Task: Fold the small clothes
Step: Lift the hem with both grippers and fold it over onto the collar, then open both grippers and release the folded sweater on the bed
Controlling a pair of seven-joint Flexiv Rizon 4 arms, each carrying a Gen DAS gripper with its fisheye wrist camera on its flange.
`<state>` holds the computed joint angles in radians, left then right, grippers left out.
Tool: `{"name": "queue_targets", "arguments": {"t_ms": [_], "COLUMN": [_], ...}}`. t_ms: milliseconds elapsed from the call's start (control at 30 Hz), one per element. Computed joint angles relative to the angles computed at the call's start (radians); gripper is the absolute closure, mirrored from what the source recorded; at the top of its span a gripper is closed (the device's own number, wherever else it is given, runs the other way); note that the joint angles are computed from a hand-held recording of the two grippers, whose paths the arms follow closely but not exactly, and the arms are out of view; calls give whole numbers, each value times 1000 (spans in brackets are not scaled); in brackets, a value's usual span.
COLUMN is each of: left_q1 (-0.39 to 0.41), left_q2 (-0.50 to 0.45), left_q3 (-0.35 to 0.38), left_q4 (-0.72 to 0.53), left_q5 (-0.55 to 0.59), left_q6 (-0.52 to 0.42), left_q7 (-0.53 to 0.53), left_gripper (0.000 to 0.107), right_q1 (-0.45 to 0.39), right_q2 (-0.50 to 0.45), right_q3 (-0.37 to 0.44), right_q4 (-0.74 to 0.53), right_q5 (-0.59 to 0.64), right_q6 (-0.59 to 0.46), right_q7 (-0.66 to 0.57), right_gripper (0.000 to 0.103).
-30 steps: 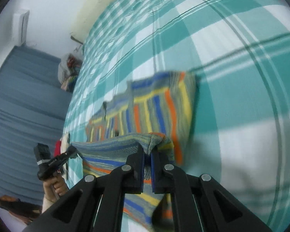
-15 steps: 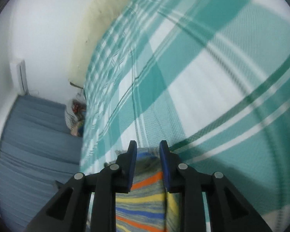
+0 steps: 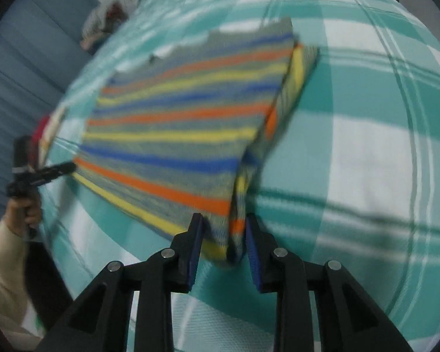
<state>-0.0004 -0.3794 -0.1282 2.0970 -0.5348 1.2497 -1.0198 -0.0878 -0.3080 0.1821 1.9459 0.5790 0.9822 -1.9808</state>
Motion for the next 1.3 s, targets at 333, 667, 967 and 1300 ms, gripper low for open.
{"name": "queue_targets", "arguments": {"t_ms": [333, 667, 967, 1300], "left_q1": [-7, -36, 86, 37], "left_q2": [12, 60, -43, -137], "left_q3": [5, 41, -198, -121], "left_q4": [51, 72, -1, -72], "left_q5": [44, 135, 177, 226], "left_q6": [62, 141, 381, 306], "left_q7": [-29, -83, -90, -114], "left_gripper": [105, 66, 37, 39], "right_q1": [26, -42, -16, 63], "right_q2": [29, 4, 38, -131], "right_q3": [-26, 28, 77, 54], "right_q4": [85, 44, 68, 2], "right_q5": [-85, 37, -19, -134], "right_q6": [73, 70, 394, 391], "right_q7": [95, -4, -42, -53], "right_gripper": [97, 83, 77, 81]}}
